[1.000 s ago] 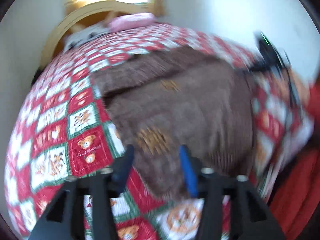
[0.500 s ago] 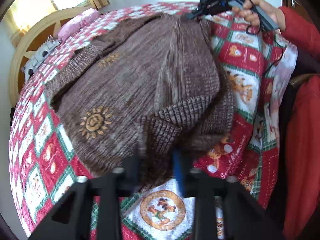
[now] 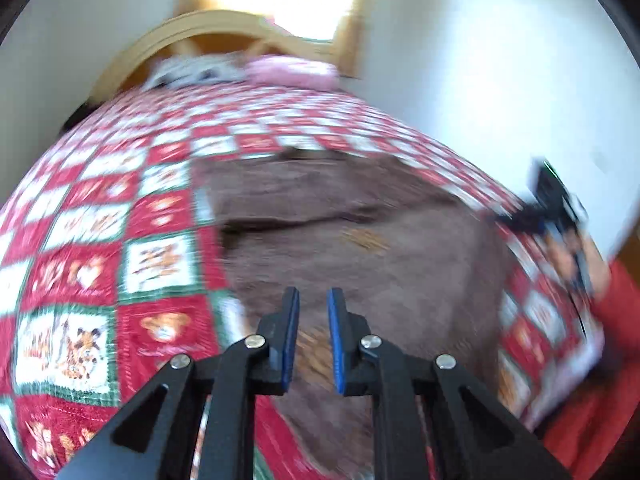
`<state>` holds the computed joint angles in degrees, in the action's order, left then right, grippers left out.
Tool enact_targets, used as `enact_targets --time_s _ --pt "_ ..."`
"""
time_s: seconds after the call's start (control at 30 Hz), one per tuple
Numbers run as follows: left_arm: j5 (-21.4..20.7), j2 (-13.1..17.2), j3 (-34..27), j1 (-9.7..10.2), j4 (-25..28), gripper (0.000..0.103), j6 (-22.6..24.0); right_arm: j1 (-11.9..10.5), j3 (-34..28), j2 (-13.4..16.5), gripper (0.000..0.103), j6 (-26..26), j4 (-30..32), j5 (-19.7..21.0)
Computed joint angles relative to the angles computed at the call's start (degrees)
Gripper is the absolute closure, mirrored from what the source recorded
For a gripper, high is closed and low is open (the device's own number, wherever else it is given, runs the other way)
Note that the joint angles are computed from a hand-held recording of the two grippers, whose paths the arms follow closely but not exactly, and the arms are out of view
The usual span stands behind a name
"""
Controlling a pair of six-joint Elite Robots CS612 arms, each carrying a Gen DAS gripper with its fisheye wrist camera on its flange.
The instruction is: Fold small clothes
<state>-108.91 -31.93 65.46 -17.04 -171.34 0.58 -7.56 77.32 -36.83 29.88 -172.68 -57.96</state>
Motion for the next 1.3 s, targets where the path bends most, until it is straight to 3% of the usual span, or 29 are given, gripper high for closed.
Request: enact_targets --time_s 0.07,0.13,0.17,0.2,0.23,0.27,0.3,0.37,0.4,0.47,0.5,0.53,0.73,0.8,0.87,0.9,1.0,1.13,1.23,1.3 --pt "-1.88 1.10 -2.12 0.51 2.65 0.091 -1.13 0.12 -2.03 1.31 0.097 1.24 1.74 -0.43" --pt "-11.20 0.81 -2.16 1.44 6.73 0.088 2.60 0.12 -3.05 2.08 0.097 1.76 3.33 0.04" --pt "-13.58 0.21 -1.43 1.53 8.70 0.082 5.67 0.10 -3.25 2.34 0.097 1.67 3.51 0.65" --pt "-13.72 -0.92 0.12 1.22 10.34 0.060 9.25 0.10 -3.25 2.42 0.097 0.98 3.63 0.92" --pt "-11.46 -2.50 2.34 0.58 12.00 0.021 14.37 0.16 -3.16 2.34 0.097 -0.21 3.89 0.75" --pt "-8.35 -3.54 4.15 -0.13 11.92 0.007 17.18 0.25 -3.01 2.18 0.097 -1.65 4.17 0.42" --pt "-5.92 -4.40 5.99 -0.77 11.46 0.001 20.33 0.37 -2.91 2.04 0.097 -2.76 4.41 0.00" --pt "-4.03 -5.02 7.17 -1.30 13.63 0.001 24.46 0.72 -2.68 1.69 0.097 -5.18 5.03 -1.25" --pt "-3.31 -4.94 6.91 -1.38 15.15 0.002 25.10 0.88 -2.57 1.57 0.097 -6.15 5.28 -1.80" --pt "-3.22 -4.15 5.80 -1.52 17.19 0.022 24.00 1.27 -2.40 1.40 0.097 -7.82 5.68 -2.97" --pt "-3.95 -4.05 5.71 -1.47 17.70 0.040 23.38 1.38 -2.32 1.33 0.097 -8.45 5.76 -3.34" --pt "-4.66 -3.77 5.26 -1.49 18.60 0.045 22.67 1.51 -2.27 1.30 0.097 -8.97 5.76 -3.72" --pt "-6.71 -2.81 3.99 -1.29 19.65 0.039 20.93 1.15 -1.63 1.34 0.097 -7.40 4.49 -2.74" --pt "-8.24 -2.44 3.57 -0.87 19.88 0.043 19.08 1.20 -1.46 1.23 0.097 -7.83 4.51 -3.02" --pt "-9.86 -2.34 4.05 -0.54 18.40 0.068 15.69 1.24 -1.36 1.18 0.097 -7.93 4.46 -3.14" --pt "-9.67 -2.52 4.62 -0.56 17.67 0.089 14.40 1.20 -1.34 1.22 0.097 -7.69 4.31 -2.99" --pt "-10.09 -2.91 6.37 -0.53 13.55 0.091 11.12 1.03 -1.24 1.39 0.097 -6.59 3.68 -2.22" --pt "-10.74 -3.60 9.06 -0.44 3.85 0.092 6.49 0.93 -1.00 1.37 0.097 -5.74 3.19 -1.94" --pt "-11.71 -3.01 8.34 0.02 -1.76 0.092 1.20 1.15 -0.95 1.10 0.097 -6.92 3.78 -3.00" --pt "-11.32 -2.14 6.51 0.23 -2.85 0.092 -1.95 1.33 -1.19 1.06 0.097 -7.20 4.30 -3.52"
